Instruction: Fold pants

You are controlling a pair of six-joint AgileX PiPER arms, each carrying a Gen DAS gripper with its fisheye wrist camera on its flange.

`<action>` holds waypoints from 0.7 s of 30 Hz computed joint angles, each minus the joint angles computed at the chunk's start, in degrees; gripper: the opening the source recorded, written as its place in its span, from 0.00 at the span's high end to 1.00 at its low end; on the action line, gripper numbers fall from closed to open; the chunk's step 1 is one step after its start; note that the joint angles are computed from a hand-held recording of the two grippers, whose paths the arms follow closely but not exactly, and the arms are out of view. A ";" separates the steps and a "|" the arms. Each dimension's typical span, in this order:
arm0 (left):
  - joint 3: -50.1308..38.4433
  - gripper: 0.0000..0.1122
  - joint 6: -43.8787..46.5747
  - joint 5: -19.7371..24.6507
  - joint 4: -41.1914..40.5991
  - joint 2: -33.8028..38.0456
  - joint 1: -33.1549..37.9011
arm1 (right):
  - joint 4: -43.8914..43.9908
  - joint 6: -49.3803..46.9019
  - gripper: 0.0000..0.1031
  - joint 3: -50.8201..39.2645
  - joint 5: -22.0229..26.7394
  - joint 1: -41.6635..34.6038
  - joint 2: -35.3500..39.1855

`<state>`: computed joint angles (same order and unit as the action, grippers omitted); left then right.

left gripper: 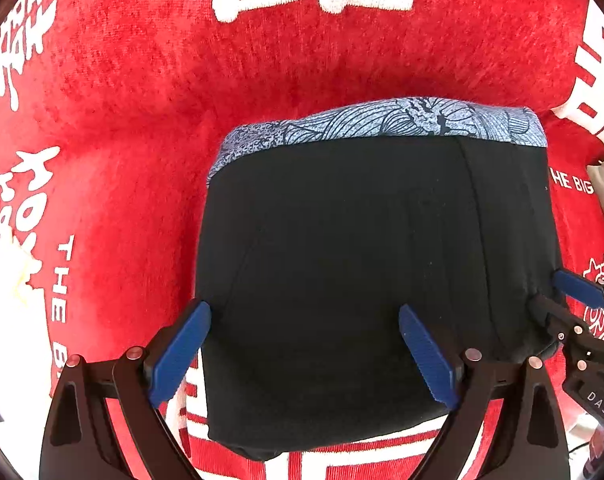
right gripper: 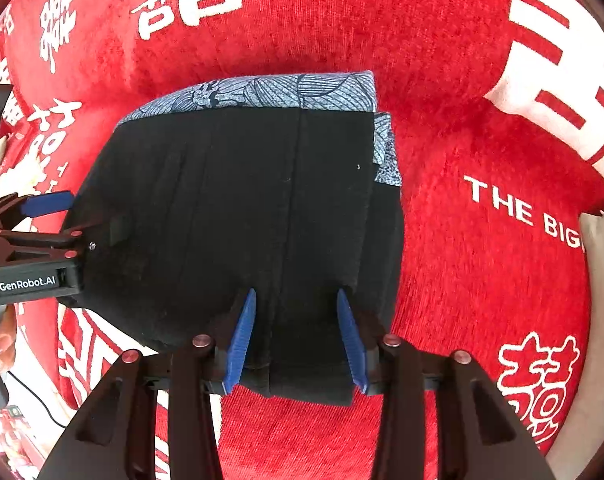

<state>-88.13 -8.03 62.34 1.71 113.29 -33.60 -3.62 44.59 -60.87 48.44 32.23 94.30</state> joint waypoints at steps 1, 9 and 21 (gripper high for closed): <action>-0.32 0.15 -0.19 0.25 0.13 0.27 -0.10 | -0.09 0.55 0.56 -0.13 0.14 0.07 0.08; -0.41 0.15 -0.11 2.50 -0.66 -1.29 0.34 | 0.16 1.95 0.53 -0.72 0.46 0.30 0.37; 0.45 0.15 1.75 5.23 -1.87 -4.61 1.94 | 4.89 1.43 0.39 3.69 2.17 -2.27 -5.53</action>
<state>-87.68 -6.28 67.57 -0.16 108.68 -31.66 1.27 46.02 -57.18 50.61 29.96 88.77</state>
